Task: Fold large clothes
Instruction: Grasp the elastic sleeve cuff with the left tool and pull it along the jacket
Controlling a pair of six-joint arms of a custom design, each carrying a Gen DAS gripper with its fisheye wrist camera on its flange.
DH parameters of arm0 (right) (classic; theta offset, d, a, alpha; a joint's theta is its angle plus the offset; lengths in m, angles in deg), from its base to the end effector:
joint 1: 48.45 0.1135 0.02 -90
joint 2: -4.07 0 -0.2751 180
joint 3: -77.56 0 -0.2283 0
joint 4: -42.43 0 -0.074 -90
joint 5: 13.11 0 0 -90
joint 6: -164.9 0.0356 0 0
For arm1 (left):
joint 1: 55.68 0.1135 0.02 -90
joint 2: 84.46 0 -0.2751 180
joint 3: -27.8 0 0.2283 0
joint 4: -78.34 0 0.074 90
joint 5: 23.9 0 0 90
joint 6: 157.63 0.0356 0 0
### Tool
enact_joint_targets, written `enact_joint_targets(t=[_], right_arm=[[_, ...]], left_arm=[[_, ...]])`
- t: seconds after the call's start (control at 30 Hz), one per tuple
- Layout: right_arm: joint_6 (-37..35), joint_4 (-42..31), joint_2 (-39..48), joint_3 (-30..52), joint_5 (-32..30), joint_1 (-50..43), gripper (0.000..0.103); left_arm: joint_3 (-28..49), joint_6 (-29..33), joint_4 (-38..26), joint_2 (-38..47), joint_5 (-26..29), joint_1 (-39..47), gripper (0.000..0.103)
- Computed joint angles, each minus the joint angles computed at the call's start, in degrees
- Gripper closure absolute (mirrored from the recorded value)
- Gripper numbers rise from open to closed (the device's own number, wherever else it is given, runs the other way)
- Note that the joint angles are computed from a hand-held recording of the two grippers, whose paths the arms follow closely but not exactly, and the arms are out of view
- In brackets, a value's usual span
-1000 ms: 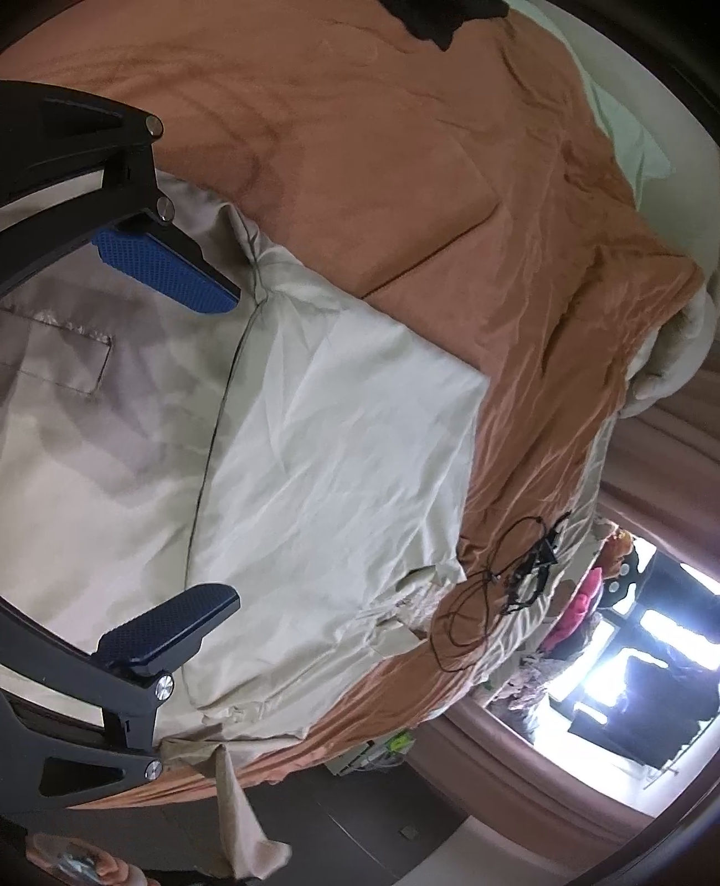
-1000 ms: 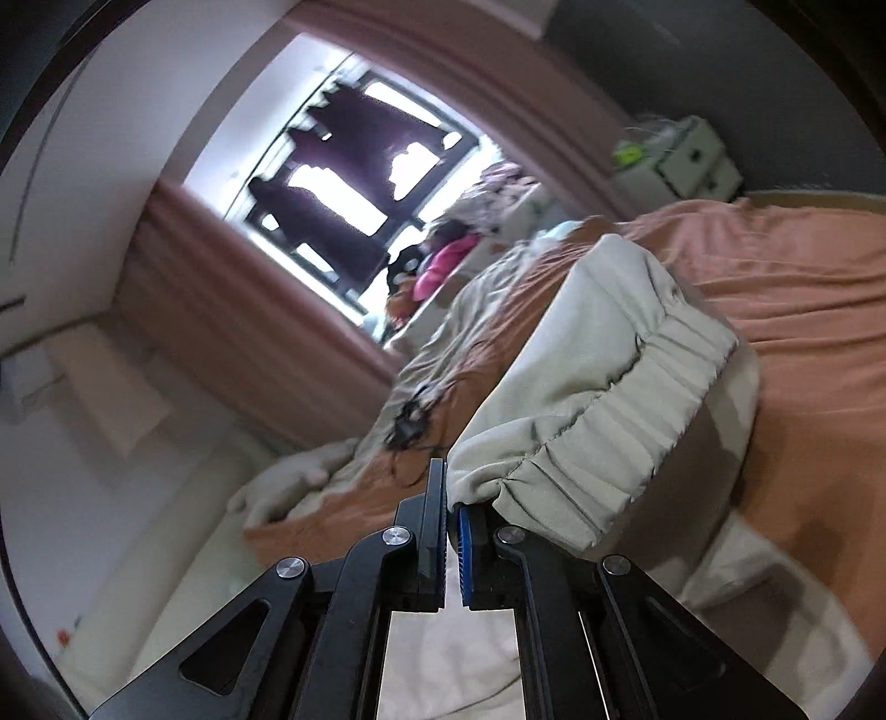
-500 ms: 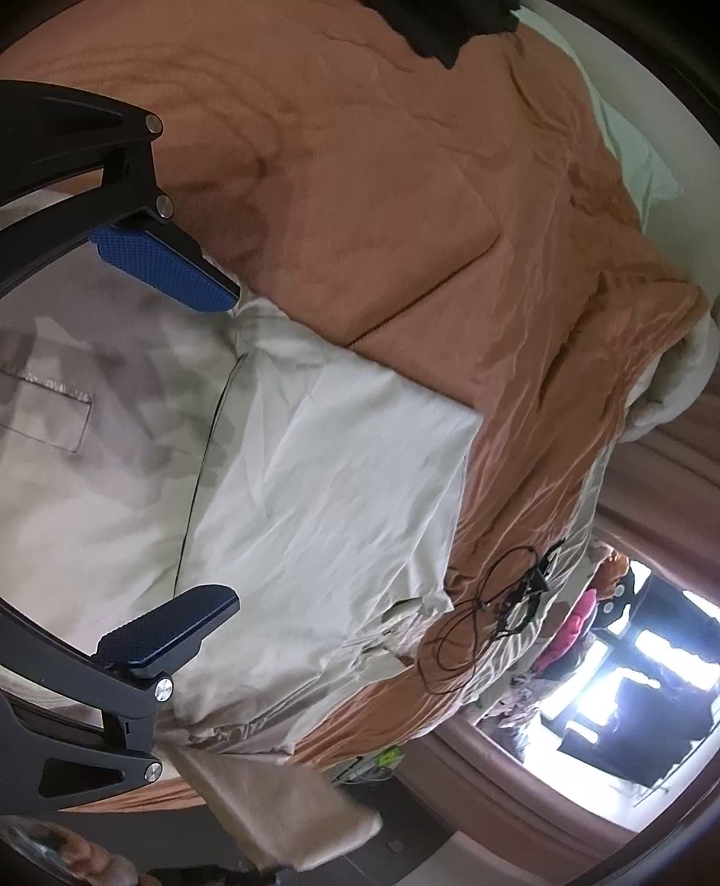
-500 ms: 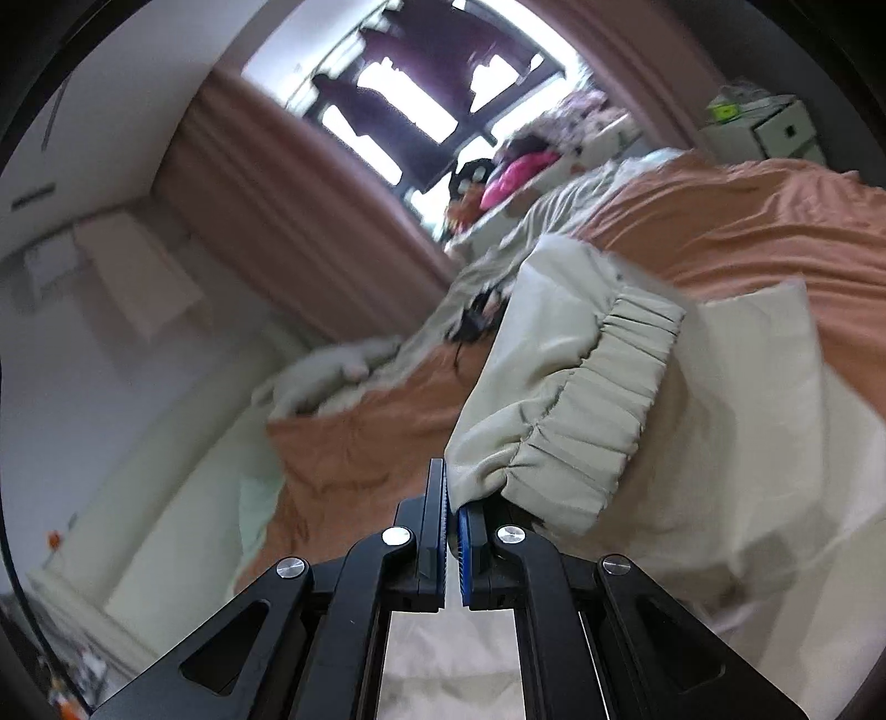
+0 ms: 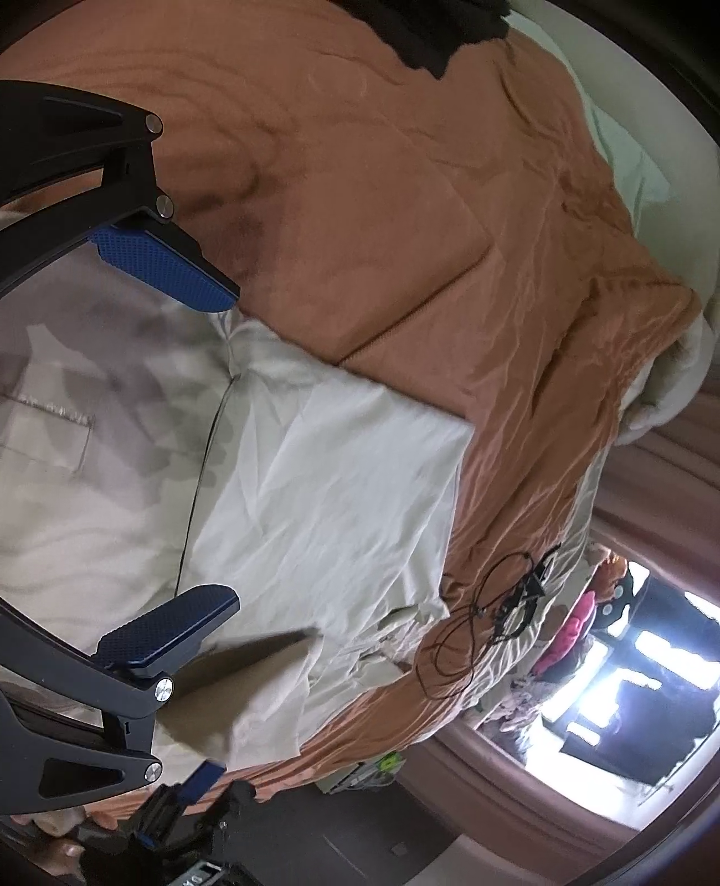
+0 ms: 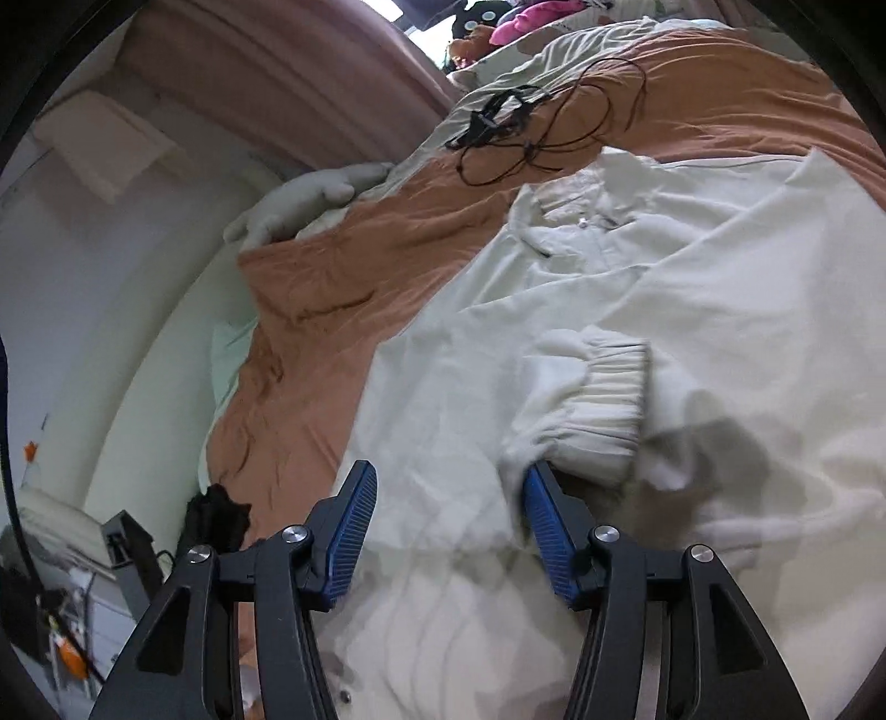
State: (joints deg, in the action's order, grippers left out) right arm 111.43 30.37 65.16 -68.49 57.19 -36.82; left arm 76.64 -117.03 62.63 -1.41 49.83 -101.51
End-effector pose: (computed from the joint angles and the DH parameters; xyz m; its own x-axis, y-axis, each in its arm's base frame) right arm 0.1675 0.0467 0.1822 -0.7627 0.4152 -0.4959 0.0104 0.7745 0.6325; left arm 0.1780 -0.1689 0.1755 -0.7743 -0.2489 -0.5818 -0.0385 0.9362 -0.3494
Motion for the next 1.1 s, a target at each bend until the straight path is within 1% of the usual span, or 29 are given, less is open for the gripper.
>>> enact_joint_targets(t=[0.03,0.13,0.2,0.23,0.3,0.37,0.4,0.47,0.5,0.6,0.73,0.83,0.9,0.97,1.0,1.07,1.1], right_arm=[[-0.5,-1.9,-2.1,-0.3,-0.3,-1.5,0.046],[-5.7,-10.9,-10.6,-0.9,-6.6,-12.9,0.042],[-11.5,-17.4,-13.9,-0.8,-12.5,-23.3,0.040],[-14.4,-20.5,-14.3,-0.4,-14.7,-28.1,0.040],[-21.8,-25.7,-12.2,0.0,-19.6,-38.9,0.040],[-31.0,-29.7,-7.0,0.6,-23.6,-49.8,0.040],[-36.6,-31.2,-2.7,1.4,-25.1,-55.1,0.040],[-42.8,-33.3,1.6,3.1,-26.5,-60.5,0.040],[-46.0,-34.4,4.0,4.2,-26.9,-63.4,0.040],[-51.8,-36.7,9.5,6.5,-27.3,-70.2,0.040],[-55.7,-35.8,19.9,9.3,-26.8,-75.8,0.040],[-56.7,-34.4,26.3,11.1,-26.6,-79.2,0.040],[-57.0,-33.3,29.7,12.6,-26.3,-81.2,0.040],[-56.7,-32.5,33.1,14.1,-26.0,-82.9,0.040],[-56.6,-32.2,35.2,15.1,-26.0,-83.7,0.040],[-55.8,-31.2,38.5,16.4,-25.7,-84.6,0.040],[-55.1,-30.4,39.8,16.7,-25.5,-84.8,0.040]], left_arm=[[0.5,0.0,0.0,0.3,-0.1,-0.7,0.004],[3.3,0.0,-0.5,2.1,-0.4,-3.9,0.004],[5.9,0.0,-1.3,4.0,-1.2,-6.3,0.004],[7.5,0.4,-1.9,5.0,-1.8,-7.5,0.004],[11.1,1.4,-3.9,7.4,-2.9,-9.7,0.004],[14.8,2.5,-5.6,9.7,-4.1,-11.7,0.004],[17.0,3.4,-6.1,11.1,-4.4,-12.8,0.004],[20.3,4.3,-6.7,13.6,-4.5,-14.0,0.004],[23.4,4.8,-8.2,16.0,-4.4,-14.6,0.004],[31.2,6.5,-11.7,22.1,-3.8,-15.7,0.004],[42.0,8.2,-17.6,30.5,-3.1,-16.8,0.004],[47.1,9.0,-19.1,35.1,-1.5,-16.9,0.005],[51.0,9.6,-21.3,38.3,-1.4,-17.0,0.005],[54.9,9.9,-24.0,41.2,-1.3,-16.7,0.011],[58.0,9.9,-26.6,43.3,-1.2,-16.4,0.012],[63.4,9.5,-31.7,46.9,-1.9,-16.0,0.020],[65.8,9.8,-33.6,48.7,-1.9,-15.6,0.023]])
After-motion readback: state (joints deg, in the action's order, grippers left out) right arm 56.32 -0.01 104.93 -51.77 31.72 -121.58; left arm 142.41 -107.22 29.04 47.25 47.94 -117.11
